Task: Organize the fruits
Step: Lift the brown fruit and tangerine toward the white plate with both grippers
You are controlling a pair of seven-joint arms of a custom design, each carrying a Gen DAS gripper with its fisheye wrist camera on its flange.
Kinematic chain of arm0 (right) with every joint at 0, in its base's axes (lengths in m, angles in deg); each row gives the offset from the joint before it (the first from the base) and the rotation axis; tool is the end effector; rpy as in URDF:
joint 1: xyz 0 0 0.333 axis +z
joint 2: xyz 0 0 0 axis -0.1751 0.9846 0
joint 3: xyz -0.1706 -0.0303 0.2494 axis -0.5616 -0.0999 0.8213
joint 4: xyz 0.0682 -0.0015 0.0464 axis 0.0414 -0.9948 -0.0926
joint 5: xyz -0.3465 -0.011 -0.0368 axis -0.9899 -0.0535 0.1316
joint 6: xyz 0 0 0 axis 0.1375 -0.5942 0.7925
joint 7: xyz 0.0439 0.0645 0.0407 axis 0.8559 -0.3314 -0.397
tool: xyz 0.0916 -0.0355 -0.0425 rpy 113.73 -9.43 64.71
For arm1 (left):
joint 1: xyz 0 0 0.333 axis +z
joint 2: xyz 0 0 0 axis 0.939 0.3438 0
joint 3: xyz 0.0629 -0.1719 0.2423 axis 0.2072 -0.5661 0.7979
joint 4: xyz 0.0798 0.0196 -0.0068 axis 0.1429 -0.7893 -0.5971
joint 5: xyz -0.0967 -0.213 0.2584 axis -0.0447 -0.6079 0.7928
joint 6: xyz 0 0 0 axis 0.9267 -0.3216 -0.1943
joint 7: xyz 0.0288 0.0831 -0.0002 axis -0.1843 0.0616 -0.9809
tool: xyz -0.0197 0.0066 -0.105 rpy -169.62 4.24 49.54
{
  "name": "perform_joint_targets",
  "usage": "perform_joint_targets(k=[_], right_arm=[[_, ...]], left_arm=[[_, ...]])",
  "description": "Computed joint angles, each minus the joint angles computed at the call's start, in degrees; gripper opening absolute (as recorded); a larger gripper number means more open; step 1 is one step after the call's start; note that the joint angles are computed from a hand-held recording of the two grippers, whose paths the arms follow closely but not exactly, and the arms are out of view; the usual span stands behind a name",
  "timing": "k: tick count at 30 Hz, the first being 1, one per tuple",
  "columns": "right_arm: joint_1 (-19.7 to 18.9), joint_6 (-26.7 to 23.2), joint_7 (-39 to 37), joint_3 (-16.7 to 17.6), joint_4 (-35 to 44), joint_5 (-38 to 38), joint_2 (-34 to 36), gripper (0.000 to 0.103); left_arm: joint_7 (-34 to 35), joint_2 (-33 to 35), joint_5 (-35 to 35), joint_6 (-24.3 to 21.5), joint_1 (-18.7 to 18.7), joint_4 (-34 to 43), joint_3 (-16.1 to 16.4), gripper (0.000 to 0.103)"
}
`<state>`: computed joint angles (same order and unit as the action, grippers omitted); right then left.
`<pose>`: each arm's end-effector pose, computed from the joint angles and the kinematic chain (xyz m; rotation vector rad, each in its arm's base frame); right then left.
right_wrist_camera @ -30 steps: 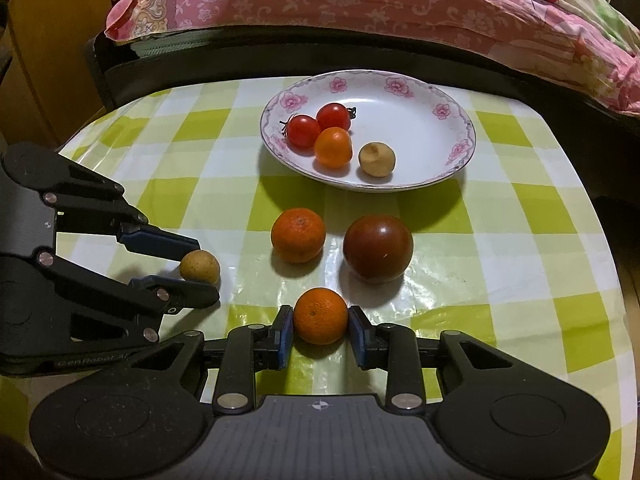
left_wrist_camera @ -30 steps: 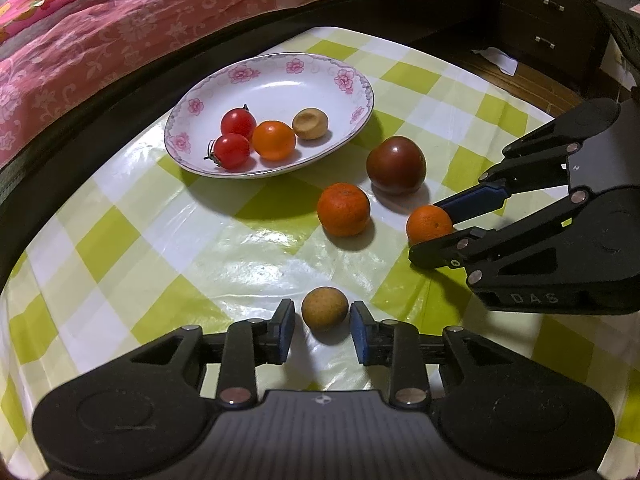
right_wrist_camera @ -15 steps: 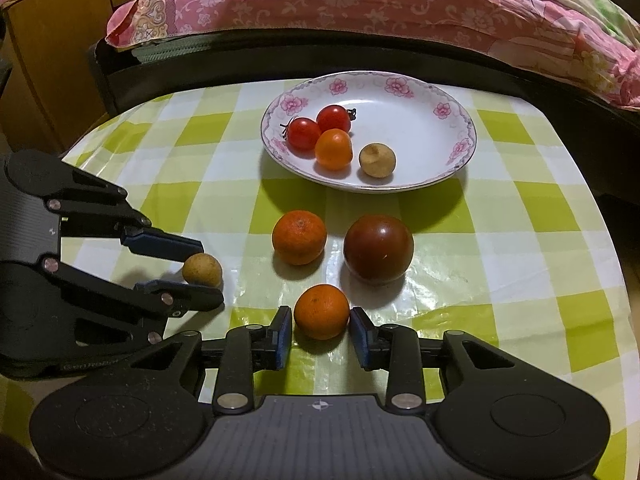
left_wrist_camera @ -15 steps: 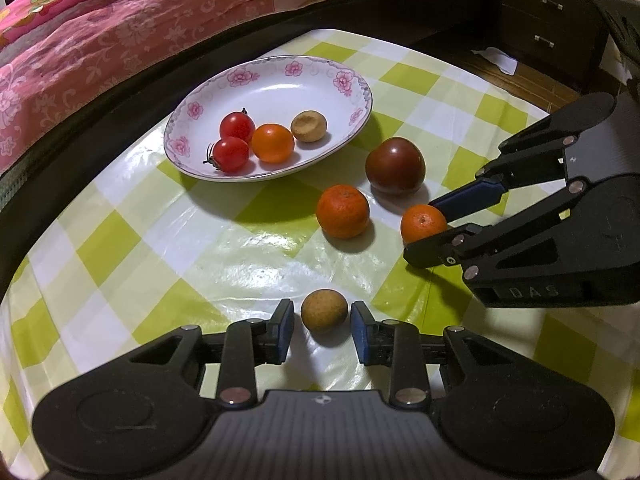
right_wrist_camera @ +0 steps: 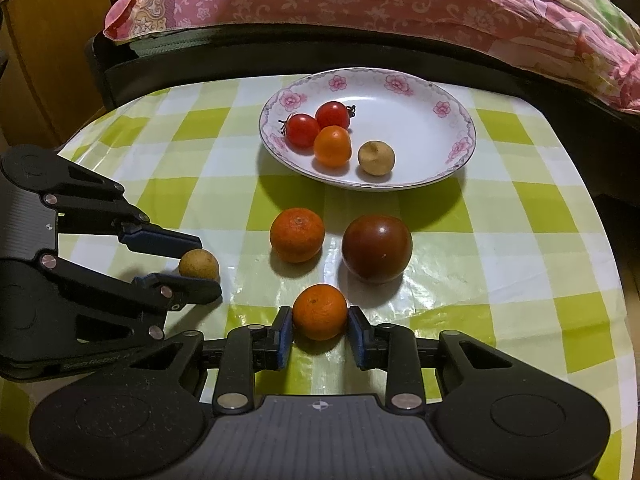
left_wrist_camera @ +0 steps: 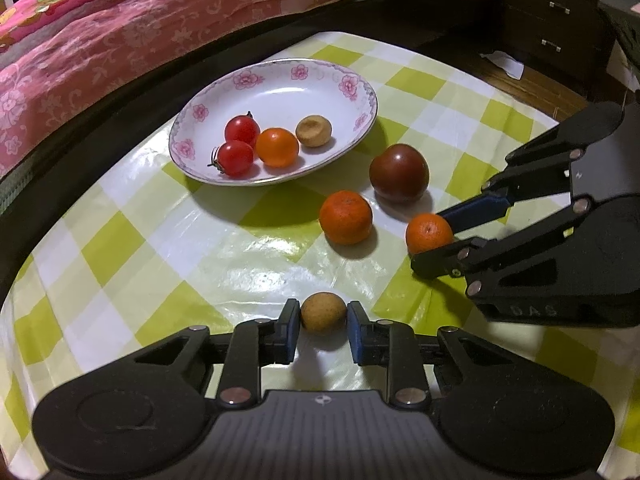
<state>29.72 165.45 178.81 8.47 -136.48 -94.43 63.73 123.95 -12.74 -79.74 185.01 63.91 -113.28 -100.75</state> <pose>0.5289 0.4236 0.4064 -1.7678 1.9992 -0.6169 0.6076 -0.2398 0.4132 -0.6778 2.7390 -0.7896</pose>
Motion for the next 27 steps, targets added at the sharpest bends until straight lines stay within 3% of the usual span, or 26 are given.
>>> perform_joint_targets(k=[15, 27], right_arm=[[0.21, 1.44, 2.42, -0.63, -0.24, -1.93, -1.39, 0.025], [-0.31, 0.71, 6.06, -1.97, 1.38, -7.07, -1.83, 0.025]], left_arm=[[-0.49, 0.62, -1.7, 1.68, -0.33, 2.05, -0.74, 0.034], [-6.26, 4.7, 1.0, 2.96, -2.27, 9.42, -0.44, 0.034]])
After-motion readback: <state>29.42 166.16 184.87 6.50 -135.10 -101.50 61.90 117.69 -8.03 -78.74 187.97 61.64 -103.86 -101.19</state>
